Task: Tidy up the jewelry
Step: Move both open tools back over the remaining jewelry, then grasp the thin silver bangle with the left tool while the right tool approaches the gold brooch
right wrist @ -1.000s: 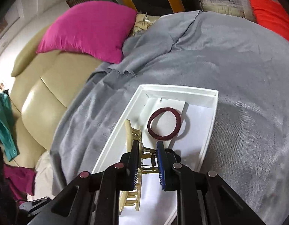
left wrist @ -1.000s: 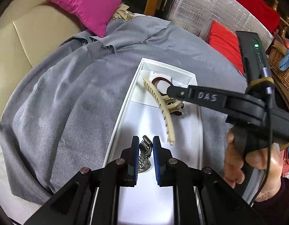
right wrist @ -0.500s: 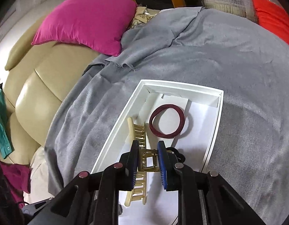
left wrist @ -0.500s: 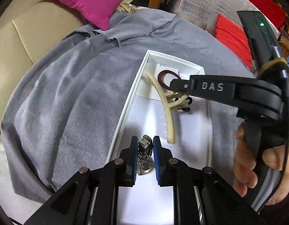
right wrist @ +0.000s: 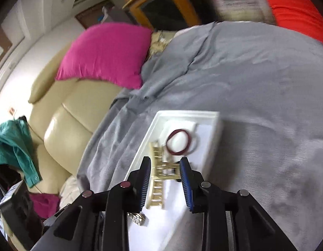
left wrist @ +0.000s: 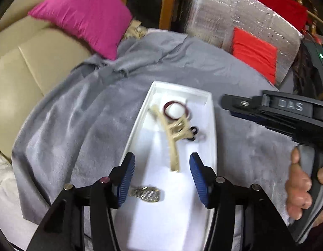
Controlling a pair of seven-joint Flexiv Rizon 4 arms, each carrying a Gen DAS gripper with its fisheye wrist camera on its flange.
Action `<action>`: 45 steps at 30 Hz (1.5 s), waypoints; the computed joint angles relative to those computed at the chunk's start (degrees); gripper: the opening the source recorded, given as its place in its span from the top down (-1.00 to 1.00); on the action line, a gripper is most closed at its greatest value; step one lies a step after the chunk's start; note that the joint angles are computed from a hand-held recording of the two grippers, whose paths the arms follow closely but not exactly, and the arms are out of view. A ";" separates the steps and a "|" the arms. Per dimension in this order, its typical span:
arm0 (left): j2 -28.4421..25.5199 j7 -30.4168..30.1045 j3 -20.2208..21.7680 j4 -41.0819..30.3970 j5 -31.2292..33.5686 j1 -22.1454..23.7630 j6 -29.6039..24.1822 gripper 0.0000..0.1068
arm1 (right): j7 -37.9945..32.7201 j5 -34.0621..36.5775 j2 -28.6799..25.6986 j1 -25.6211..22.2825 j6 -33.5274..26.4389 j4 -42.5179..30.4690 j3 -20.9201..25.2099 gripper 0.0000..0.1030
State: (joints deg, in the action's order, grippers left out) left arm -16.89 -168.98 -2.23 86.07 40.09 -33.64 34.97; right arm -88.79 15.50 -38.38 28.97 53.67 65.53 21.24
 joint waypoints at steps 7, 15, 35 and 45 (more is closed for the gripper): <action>-6.50 4.42 -0.31 -12.12 6.55 -4.83 -2.13 -0.04 | -1.73 3.44 8.32 -7.96 4.35 9.43 -0.78 0.40; -20.35 16.44 -1.31 -29.93 -0.03 -6.68 2.85 -0.14 | -4.53 9.60 15.97 -19.18 4.56 17.56 -3.58 0.40; -48.44 45.79 -0.47 -68.62 -23.23 -10.40 -8.37 0.36 | -6.82 22.24 10.53 -31.84 -5.41 14.55 -5.66 0.39; -48.77 47.77 1.43 -65.40 -34.04 -10.01 -4.82 0.36 | -10.15 25.37 12.30 -32.81 -17.15 14.18 -6.07 0.39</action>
